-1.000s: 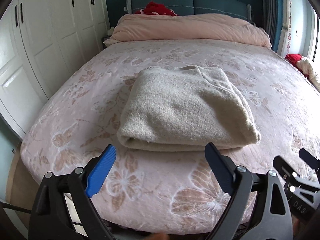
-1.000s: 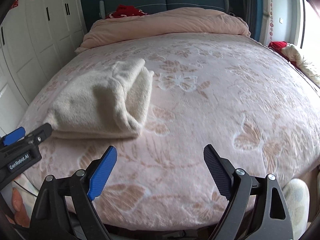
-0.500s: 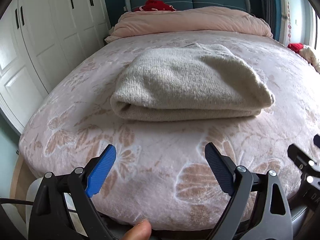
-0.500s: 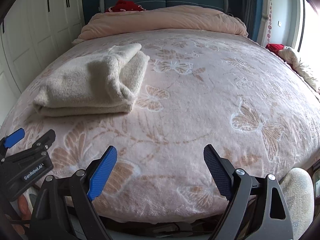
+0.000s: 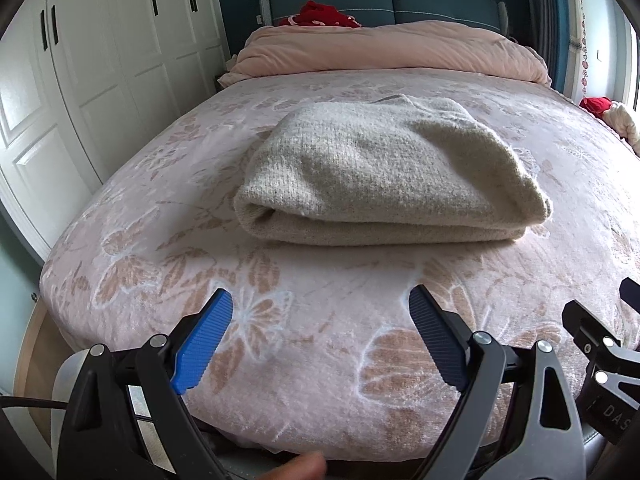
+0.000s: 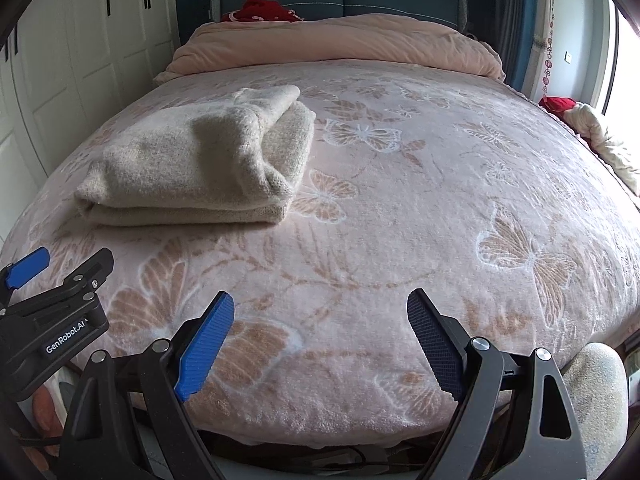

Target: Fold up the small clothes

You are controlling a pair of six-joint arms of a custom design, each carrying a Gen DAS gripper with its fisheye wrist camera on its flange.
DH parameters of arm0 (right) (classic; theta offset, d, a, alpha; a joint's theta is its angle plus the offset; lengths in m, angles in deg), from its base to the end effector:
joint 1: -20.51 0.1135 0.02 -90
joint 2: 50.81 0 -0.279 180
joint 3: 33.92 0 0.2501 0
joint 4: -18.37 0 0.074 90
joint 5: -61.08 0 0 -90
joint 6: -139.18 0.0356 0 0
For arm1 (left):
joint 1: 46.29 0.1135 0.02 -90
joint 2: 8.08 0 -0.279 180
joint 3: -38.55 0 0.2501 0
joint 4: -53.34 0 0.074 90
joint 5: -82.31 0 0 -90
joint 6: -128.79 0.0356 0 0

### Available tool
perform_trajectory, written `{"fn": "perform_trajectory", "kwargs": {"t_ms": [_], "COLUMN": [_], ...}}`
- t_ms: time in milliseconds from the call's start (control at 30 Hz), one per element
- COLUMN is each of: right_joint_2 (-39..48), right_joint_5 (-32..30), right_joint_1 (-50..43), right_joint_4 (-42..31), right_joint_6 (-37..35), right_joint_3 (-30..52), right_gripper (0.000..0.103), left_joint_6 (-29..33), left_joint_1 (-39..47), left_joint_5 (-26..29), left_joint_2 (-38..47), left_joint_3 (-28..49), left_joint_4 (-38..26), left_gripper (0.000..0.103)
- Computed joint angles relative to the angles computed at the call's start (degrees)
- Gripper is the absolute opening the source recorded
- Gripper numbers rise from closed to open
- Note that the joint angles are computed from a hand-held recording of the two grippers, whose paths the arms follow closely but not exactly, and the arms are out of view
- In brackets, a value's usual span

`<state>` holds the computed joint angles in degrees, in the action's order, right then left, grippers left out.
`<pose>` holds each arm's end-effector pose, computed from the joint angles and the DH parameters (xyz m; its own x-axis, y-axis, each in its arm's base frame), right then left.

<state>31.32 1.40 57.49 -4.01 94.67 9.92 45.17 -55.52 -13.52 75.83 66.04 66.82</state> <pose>0.1941 0.1236 0.1436 -0.7177 0.2302 -0.6573 0.2711 0.9617 0.0408 0.2067 -0.0299 0.1080 -0.6587 0.2190 -0.7198 0.1604 0.9756 0.1501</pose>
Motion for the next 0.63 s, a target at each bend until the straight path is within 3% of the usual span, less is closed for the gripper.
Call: {"fn": "perform_trajectory", "kwargs": {"t_ms": [167,633], "right_joint_2": [0.8,1.1], "right_joint_5": [-0.4,0.2], "right_joint_1": [0.3,1.1], "right_joint_4": [-0.3,-0.7], "right_joint_6": [0.6,1.7], "right_joint_3": [0.5,0.8], "right_gripper": [0.086,0.086], "left_joint_6": [-1.5,-0.5], "left_joint_1": [-0.7,-0.6], "left_joint_5": [-1.9,0.7], "left_joint_2": [-0.7,-0.8], "left_joint_3": [-1.1,-0.9], "left_joint_4": [0.9,-0.4], "left_gripper": [0.090,0.089]}}
